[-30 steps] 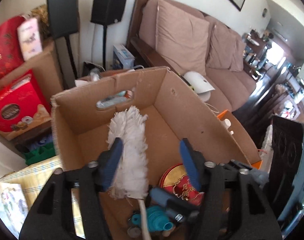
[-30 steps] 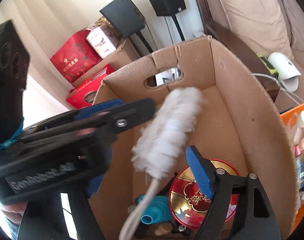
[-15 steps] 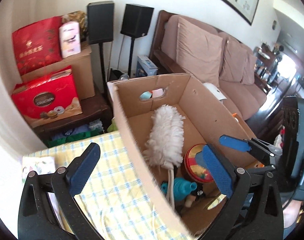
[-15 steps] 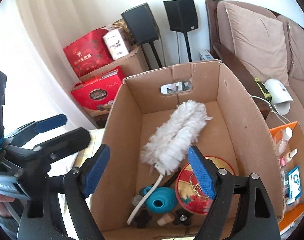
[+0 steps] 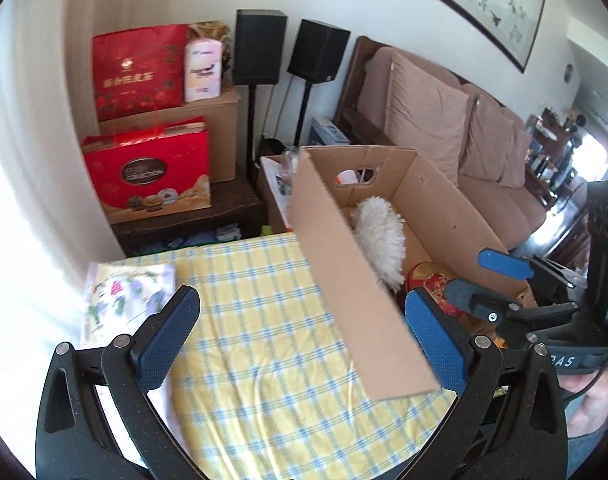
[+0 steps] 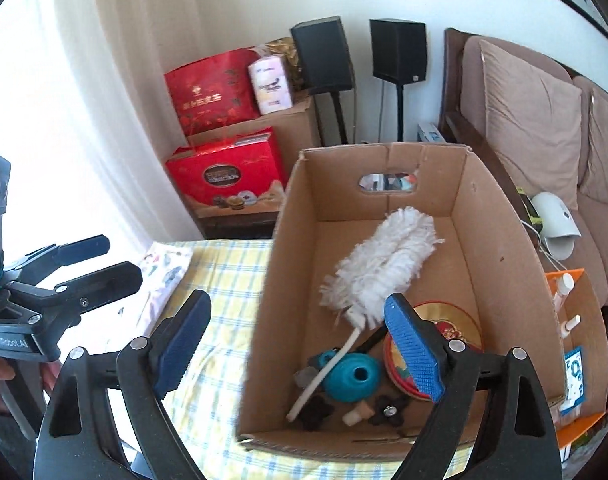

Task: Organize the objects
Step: 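Lower the duster into the box and open the right tool, then move the right tool to the wet-wipes pack edge and close on it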

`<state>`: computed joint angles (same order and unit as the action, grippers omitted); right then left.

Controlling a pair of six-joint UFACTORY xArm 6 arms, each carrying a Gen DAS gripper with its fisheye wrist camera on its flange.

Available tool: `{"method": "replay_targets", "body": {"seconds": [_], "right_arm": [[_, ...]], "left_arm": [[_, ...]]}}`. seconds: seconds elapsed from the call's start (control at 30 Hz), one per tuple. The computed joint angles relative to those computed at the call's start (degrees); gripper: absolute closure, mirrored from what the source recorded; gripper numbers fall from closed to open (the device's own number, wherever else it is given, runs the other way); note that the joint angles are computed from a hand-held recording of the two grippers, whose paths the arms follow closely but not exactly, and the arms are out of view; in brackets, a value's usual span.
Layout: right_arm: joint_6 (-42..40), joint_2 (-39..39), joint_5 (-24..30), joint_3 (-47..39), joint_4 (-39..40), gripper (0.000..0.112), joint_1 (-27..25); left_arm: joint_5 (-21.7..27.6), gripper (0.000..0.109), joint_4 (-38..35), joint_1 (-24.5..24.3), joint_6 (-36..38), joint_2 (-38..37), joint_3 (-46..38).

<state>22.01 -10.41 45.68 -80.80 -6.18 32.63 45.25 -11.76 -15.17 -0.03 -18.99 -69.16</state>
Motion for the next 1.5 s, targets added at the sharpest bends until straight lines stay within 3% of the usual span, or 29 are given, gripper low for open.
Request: {"method": "replay_targets", "body": {"seconds": [0.4,0.73,1.07,1.5], "right_arm": [[1.6,3.6,0.7,-3.7,-0.8,0.022,5.7],[-4.4,8.7,-1.5,-6.2,8.2,0.023,9.9],[-6.1,15.9,-2.0,-9.9,11.7,0.026,13.3],[-5.7,24.9,-5.1,-14.0,16.2,0.046,14.8]], "left_arm": [[1.8,0.006,-1.1,7.5,1.7,-9.7,7.9],[3.6,0.006,-5.7,20.1,6.1,-14.9,16.2],[4.1,0.006,-11.7,30.2,13.0,-14.6,22.9],[1.1,0.013,-14.3,33.1,15.9,-9.0,26.4]]}}
